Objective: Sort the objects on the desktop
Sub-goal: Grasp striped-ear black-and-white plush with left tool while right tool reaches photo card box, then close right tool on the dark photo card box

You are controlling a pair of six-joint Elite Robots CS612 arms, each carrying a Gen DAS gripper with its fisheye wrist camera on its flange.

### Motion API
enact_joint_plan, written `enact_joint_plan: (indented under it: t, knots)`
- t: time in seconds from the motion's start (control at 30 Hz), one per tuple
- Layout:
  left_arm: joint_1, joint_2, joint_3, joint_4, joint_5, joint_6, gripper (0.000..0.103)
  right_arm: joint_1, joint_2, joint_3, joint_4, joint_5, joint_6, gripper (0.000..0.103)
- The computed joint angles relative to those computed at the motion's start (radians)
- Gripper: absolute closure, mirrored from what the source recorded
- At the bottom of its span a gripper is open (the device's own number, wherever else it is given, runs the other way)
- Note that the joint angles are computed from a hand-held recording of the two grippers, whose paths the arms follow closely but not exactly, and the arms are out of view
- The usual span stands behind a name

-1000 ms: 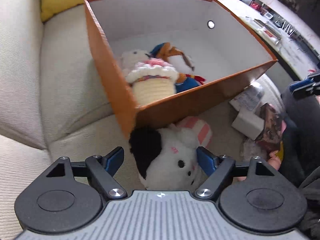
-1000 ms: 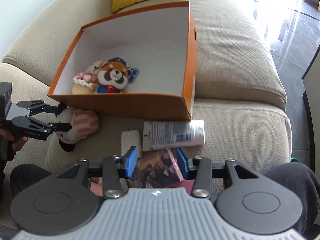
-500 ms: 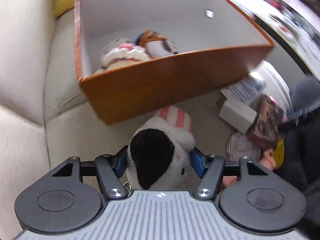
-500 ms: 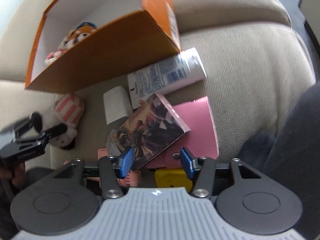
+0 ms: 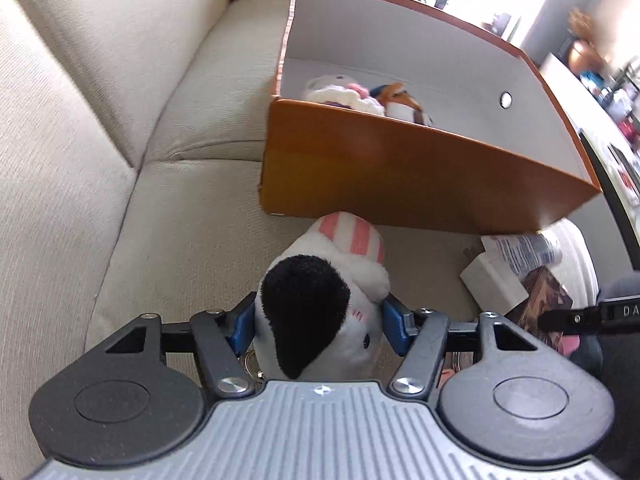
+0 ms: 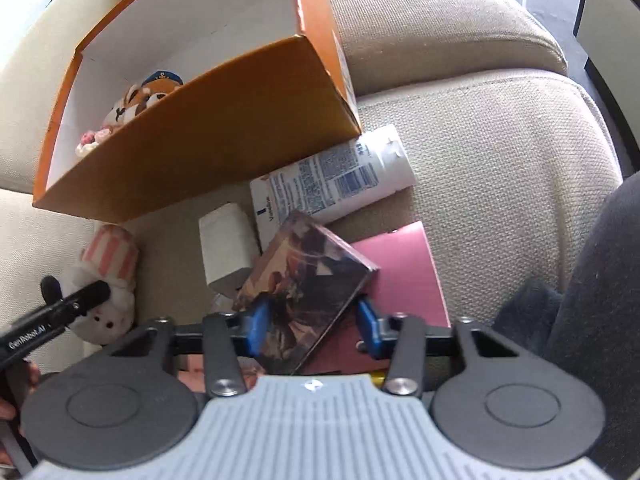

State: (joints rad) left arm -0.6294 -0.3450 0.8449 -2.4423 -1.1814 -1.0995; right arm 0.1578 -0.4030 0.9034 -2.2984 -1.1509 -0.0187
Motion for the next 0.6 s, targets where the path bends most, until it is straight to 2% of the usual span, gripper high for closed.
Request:
enact_joint_plan:
  t: [0.07,0.13,0.2,0.37,0.43,0.5,0.6]
  knots:
    - [-0.005,-0.001,0.000,0.003,0.018,-0.026,0.032,0.004,-0.004,0.001,-0.001,-0.001,-0.024,0.069]
    - [-0.008,-0.004,0.012,-0.035,0.020,-0.029,0.032,0.009,-0.010,0.004,-0.010,-0.011,-0.048,0.086]
    - [-0.010,-0.005,0.019,-0.066,0.018,-0.037,0.032,0.013,-0.013,0.000,-0.007,-0.002,-0.065,0.088]
    - [-0.012,0.008,-0.002,-0.076,-0.001,-0.035,0.032,0.024,-0.005,-0.019,0.013,-0.002,-0.069,0.079]
    - [-0.015,0.015,-0.016,-0.068,-0.006,-0.032,0.032,0.023,0.006,-0.038,0.035,0.004,-0.048,0.061]
    - [-0.017,0.018,-0.016,-0.078,-0.007,-0.030,0.032,0.024,0.017,-0.053,0.054,0.012,-0.022,0.051]
    - [-0.018,0.024,-0.022,-0.101,-0.017,-0.017,0.032,0.024,0.022,-0.054,0.038,0.028,0.001,0.045]
